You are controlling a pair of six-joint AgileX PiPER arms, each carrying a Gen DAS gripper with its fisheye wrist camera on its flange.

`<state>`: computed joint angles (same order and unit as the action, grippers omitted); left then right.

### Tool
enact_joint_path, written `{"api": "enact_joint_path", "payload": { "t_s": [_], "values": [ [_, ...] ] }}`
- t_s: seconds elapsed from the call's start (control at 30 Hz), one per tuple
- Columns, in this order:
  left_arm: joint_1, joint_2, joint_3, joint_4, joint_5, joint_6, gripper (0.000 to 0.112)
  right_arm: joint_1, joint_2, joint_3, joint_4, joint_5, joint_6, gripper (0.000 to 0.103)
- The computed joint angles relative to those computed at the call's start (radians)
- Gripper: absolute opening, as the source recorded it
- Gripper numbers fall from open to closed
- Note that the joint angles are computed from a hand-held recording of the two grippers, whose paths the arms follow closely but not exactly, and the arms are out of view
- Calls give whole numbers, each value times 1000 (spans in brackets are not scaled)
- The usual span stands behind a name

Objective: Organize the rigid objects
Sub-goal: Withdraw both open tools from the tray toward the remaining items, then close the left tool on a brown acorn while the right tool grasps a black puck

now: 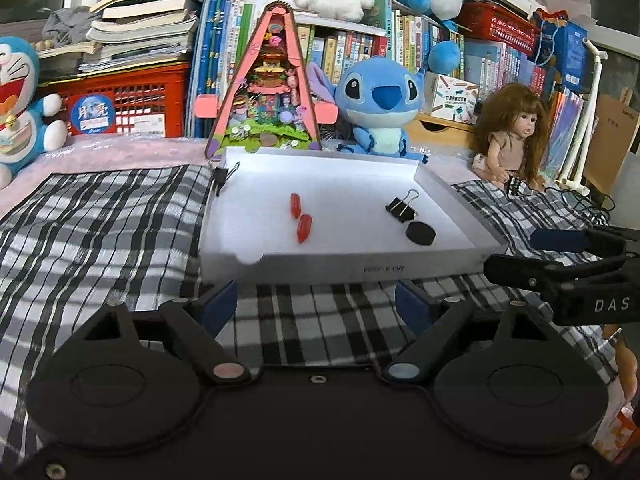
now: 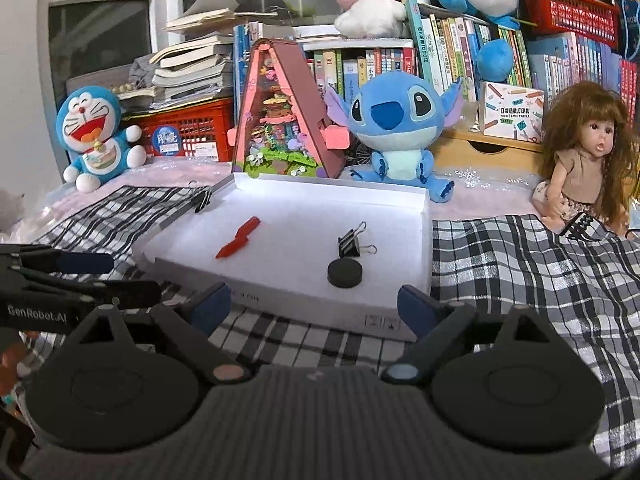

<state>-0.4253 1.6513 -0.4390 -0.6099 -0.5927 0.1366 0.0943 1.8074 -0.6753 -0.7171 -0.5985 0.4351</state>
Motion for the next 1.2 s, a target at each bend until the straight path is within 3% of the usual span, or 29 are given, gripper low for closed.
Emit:
{"api": "enact_joint_path", "payload": {
  "t_s": [0.17,0.5,0.73,0.93,1.2],
  "values": [
    [-36,5,48,-20,-44,-19,85,17,6,52,80,-33,-140,96],
    [-109,38,110,-63,-125,-38,85,46,35,103,142,-70,-254,96],
    [-106,42,139,1,-136,-92,74,52,57,109,152,-73,-266,96],
    [-113,51,144,1,-147,-97,64,43,61,118,106,-90,-227,96],
    [-93,75,128,-9,-157,-94,50,37,59,114,-103,-122,-95,92]
  ]
}}
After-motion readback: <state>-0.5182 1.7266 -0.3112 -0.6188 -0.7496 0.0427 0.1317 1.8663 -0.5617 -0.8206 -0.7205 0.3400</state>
